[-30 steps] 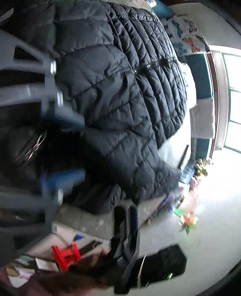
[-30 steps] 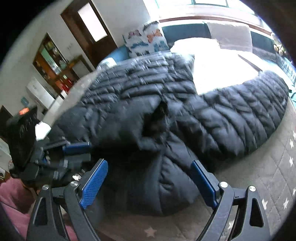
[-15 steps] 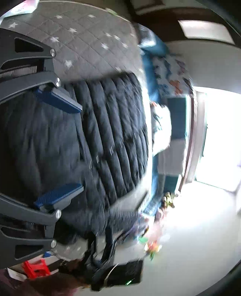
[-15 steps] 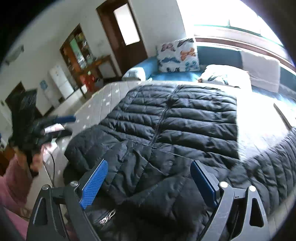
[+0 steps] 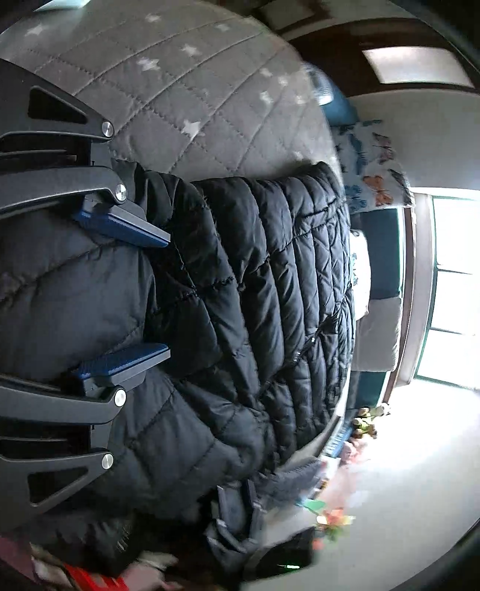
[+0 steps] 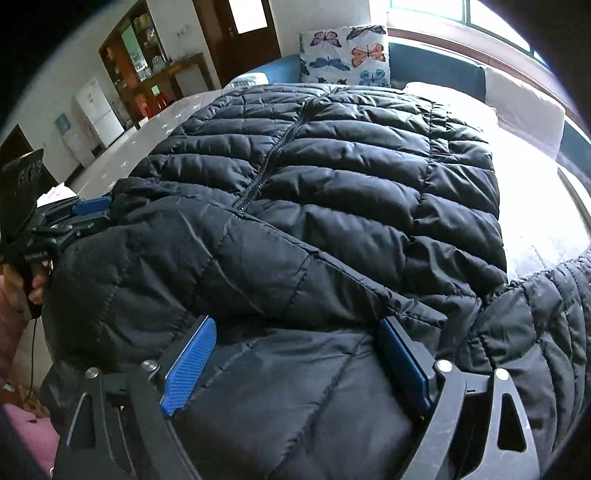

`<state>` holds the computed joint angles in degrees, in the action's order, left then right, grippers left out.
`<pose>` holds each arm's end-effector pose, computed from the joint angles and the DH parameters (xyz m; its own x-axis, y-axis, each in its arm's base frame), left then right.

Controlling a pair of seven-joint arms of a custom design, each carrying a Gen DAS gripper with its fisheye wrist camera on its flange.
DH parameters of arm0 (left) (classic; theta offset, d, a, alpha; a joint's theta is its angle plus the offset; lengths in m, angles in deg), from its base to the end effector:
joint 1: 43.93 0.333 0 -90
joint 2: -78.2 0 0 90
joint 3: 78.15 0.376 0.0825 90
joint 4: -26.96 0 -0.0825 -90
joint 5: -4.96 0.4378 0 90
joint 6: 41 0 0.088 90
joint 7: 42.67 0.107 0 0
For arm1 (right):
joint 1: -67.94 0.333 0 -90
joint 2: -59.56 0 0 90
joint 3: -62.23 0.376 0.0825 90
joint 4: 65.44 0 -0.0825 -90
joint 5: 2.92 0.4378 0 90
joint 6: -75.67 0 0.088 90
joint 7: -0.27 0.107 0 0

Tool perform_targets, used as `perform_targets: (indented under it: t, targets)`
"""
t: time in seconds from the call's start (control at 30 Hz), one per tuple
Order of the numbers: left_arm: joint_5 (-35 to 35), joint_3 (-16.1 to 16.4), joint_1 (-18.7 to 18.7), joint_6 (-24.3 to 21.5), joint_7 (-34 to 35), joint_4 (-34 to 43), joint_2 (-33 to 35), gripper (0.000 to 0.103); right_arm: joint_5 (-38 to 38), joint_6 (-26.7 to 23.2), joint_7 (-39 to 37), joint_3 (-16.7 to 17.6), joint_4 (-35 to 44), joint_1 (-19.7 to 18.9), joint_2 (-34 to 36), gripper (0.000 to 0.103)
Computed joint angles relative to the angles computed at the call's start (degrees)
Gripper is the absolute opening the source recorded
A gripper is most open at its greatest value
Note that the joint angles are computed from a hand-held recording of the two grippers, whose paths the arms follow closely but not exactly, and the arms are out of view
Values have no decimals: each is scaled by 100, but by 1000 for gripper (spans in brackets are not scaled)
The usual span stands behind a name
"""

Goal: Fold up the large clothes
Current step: 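Grasp the other sleeve with the right gripper and lift it up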

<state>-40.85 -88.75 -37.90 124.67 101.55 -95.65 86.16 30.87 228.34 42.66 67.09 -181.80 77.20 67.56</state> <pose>0.6432 -0.0057 0.4218 -0.3112 -0.9486 0.0570 -0.7302 0.2002 -0.6533 0.6516 0.1452 0.4585 0.5896 -0.8053 -0.0615 -0.6783 -0.4524 -0.5789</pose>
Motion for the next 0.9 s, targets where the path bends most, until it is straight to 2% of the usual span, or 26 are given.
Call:
perform_targets:
  t: [0.1,0.2,0.23,0.3,0.33,0.43,0.5,0.57,0.6,0.7,0.87,0.9]
  targets:
    - [493,85,-96,-65,-428,25,-13,58,-292,-60,151,-41,27,40,-41,96]
    - [1406,283,-239,-281,-1338,42,-162,58,-718,189,597,-112,-187,128,-306,95]
    - [1612,291,-277,-247,-1500,15,-247,58,-573,194,495,-98,-233,109,-386,95]
    - [1229,172,-256,-262,-1139,-22,-427,58,47,174,-31,-77,-405,81,-653,95]
    - [687,84,-258,-391,-657,-9,-533,58,310,136,-301,-99,-500,105,-785,95]
    - [84,88,-468,-695,-50,30,-638,58,810,-60,-827,-209,-677,232,-988,92]
    - [101,110,-610,-854,-21,76,-583,58,672,-68,-816,-257,-763,285,-977,90]
    - [532,135,-720,-936,-384,117,-451,58,47,138,-304,-271,-813,290,-830,89]
    - [821,150,-759,-987,-648,139,-357,58,79,-16,-228,-313,-763,254,-736,89]
    - [974,112,-743,-957,-771,111,-211,58,761,-279,-620,-334,-701,130,-668,89]
    - [947,45,-673,-904,-822,79,-135,59,1181,-260,-933,-367,-788,120,-912,89]
    - [991,36,-678,-836,-848,65,-113,59,1205,-113,-919,-381,-822,121,-936,89]
